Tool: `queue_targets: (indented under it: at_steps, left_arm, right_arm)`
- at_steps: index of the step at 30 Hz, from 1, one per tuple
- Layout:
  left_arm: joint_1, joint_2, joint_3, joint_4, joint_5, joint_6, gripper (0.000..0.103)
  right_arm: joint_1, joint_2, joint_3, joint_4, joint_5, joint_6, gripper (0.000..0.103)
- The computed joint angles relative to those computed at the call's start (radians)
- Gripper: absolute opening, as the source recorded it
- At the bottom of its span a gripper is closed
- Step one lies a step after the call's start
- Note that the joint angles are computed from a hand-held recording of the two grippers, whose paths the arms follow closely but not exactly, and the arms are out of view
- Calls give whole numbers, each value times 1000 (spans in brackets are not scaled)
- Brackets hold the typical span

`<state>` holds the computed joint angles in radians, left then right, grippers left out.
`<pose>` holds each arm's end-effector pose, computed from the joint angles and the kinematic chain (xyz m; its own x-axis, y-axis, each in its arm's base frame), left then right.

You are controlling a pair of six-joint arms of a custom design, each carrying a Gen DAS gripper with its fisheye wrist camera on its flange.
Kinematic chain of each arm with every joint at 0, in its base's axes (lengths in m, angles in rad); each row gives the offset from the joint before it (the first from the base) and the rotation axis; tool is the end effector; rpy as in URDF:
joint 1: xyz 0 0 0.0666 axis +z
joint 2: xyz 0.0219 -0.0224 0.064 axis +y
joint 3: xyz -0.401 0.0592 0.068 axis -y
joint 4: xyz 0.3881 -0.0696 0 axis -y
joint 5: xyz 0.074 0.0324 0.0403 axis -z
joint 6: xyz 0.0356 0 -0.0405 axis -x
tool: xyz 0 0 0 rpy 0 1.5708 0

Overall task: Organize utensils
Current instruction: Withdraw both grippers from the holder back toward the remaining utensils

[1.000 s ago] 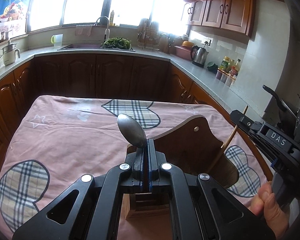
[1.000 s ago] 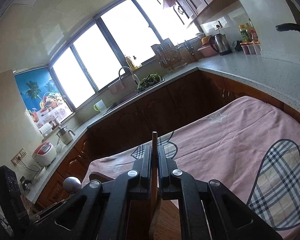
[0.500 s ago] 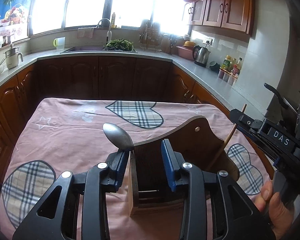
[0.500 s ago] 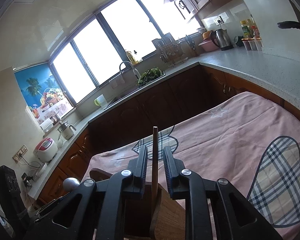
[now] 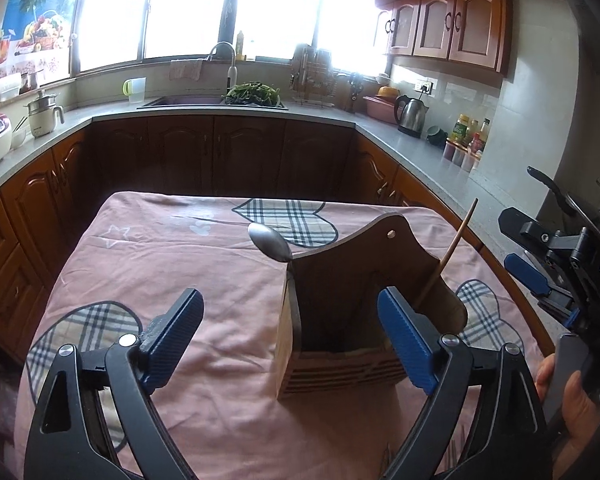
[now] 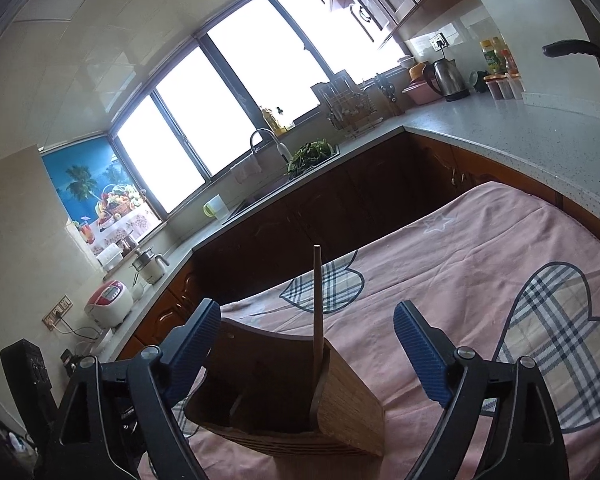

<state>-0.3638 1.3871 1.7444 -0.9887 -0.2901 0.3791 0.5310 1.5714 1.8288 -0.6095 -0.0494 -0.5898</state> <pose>0.4392 -0.1568 0.6090 -0.5588 -0.1667 -0.8124 -0.0879 0.9860 -0.1419 0.4893 0.2889 0.5924 -0.5507 0.3208 -0.7706 -0.2881 0.7934 0.5362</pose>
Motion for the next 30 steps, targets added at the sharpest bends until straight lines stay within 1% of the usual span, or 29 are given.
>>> queue_targets:
  at_steps: [3, 6, 11, 16, 23, 30]
  left_arm:
    - [-12, -48, -36, -14, 8, 17, 93]
    - [-33, -99, -77, -21, -5, 34, 94]
    - [-67, -172, -135, -46, -17, 80, 94]
    - [-99, -227, -183, -62, -23, 118, 94]
    - [-148, -272, -221, -85, -45, 158, 94]
    - [-184, -300, -252, -101, -68, 179, 94]
  right_arm:
    - [3, -43, -40, -3, -11, 1, 93]
    - [14, -99, -96, 2, -12, 12, 93]
    - [43, -193, -175, -13, 39, 57, 93]
    - [63, -271, -239, -31, 80, 64, 93]
    - [81, -351, -307, -63, 118, 71, 93]
    - [96, -409, -367, -93, 156, 71, 93]
